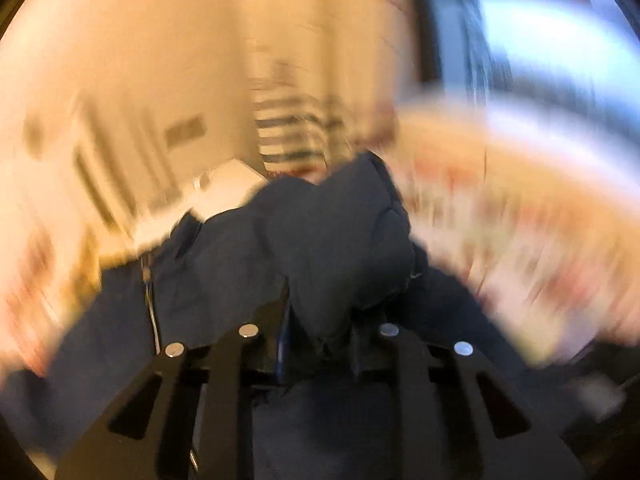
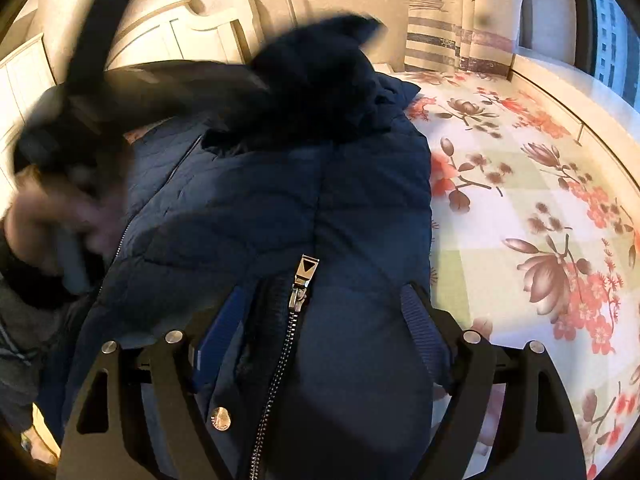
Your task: Fold large clothes
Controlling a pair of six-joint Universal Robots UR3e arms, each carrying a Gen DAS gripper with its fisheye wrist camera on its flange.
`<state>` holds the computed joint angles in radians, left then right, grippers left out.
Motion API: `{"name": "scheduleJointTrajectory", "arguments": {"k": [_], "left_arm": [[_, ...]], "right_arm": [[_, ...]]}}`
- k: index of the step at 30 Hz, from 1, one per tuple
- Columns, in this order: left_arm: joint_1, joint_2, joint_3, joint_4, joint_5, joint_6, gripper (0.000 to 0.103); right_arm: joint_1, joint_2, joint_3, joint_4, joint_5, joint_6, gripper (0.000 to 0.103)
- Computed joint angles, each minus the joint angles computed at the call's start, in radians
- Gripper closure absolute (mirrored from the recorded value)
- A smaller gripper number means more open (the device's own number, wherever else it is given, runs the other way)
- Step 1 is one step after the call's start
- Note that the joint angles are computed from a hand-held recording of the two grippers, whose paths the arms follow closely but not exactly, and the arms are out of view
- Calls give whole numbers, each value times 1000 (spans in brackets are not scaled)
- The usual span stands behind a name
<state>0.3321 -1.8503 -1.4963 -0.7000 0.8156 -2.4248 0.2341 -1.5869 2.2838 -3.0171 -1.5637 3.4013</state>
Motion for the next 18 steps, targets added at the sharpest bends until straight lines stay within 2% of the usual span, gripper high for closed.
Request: {"name": "scheduleJointTrajectory", "arguments": {"k": [1, 3, 5, 6, 9, 12, 14, 15, 18], "left_arm": [[92, -25, 85, -148, -112, -29, 81], [215, -91, 222, -345, -226, -59, 82], [327, -188, 375, -532, -284, -71, 82], [371, -231, 436, -598, -284, -66, 83], [461, -326, 537, -699, -224, -26, 82], [511, -416, 647, -875, -227, 47, 82], [533, -460, 690, -963, -255, 68, 82], [541, -471, 701, -984, -264, 77, 82], [529, -502, 704, -933, -282, 52, 81]], "right_arm": [[1, 3, -2, 0, -3, -1, 24], [8, 4, -9, 8, -14, 2, 24], [19, -1, -30, 42, -31, 4, 24], [20, -8, -41, 62, -32, 4, 24], [32, -14, -123, 111, -63, -21, 24], [80, 102, -342, 178, -222, -95, 24], [45, 190, -461, 190, -199, -131, 24], [5, 240, -532, 219, -154, -103, 24], [-64, 371, -707, 284, -68, 11, 29]]}}
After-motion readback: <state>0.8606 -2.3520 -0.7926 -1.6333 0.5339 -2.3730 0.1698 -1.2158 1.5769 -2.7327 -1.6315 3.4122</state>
